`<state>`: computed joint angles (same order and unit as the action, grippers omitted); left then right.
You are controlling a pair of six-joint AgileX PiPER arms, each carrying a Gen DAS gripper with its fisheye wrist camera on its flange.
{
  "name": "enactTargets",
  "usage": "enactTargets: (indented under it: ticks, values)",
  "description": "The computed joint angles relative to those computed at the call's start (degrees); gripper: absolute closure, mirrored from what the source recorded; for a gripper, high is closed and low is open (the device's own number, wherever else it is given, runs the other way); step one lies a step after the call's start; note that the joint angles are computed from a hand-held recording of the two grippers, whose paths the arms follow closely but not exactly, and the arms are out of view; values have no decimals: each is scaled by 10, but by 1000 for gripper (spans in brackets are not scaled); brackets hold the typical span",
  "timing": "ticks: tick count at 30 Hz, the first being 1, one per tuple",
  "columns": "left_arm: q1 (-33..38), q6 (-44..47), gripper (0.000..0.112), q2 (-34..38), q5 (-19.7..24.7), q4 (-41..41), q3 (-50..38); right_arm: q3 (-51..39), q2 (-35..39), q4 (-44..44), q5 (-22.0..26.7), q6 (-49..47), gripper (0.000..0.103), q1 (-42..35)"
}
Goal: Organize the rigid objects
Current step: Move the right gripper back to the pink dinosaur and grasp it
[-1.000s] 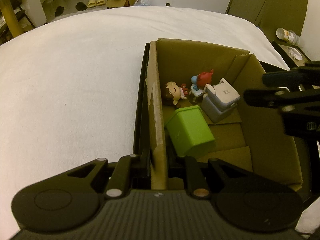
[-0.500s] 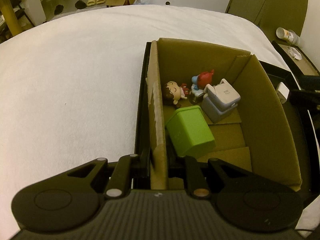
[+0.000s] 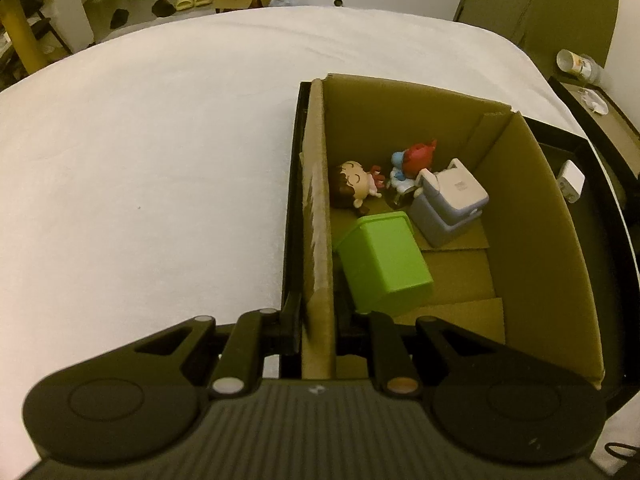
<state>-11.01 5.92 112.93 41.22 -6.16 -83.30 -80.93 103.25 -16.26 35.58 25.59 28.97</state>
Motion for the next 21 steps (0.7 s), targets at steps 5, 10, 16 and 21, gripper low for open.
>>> enactTargets:
  ticks: [5, 10, 16, 21]
  values:
    - [-11, -25, 99, -7, -11, 20, 14, 34, -7, 19, -25, -18, 38, -11]
    - [-22, -51, 99, -8, -10, 41, 14, 69, -16, 29, -50, -23, 38, -20]
    - [-33, -72, 99, -10, -9, 59, 14, 88, -16, 44, -69, -31, 38, -35]
    - [-40, -89, 100, -14, -14, 71, 20, 93, 0, 27, -89, 8, 38, -35]
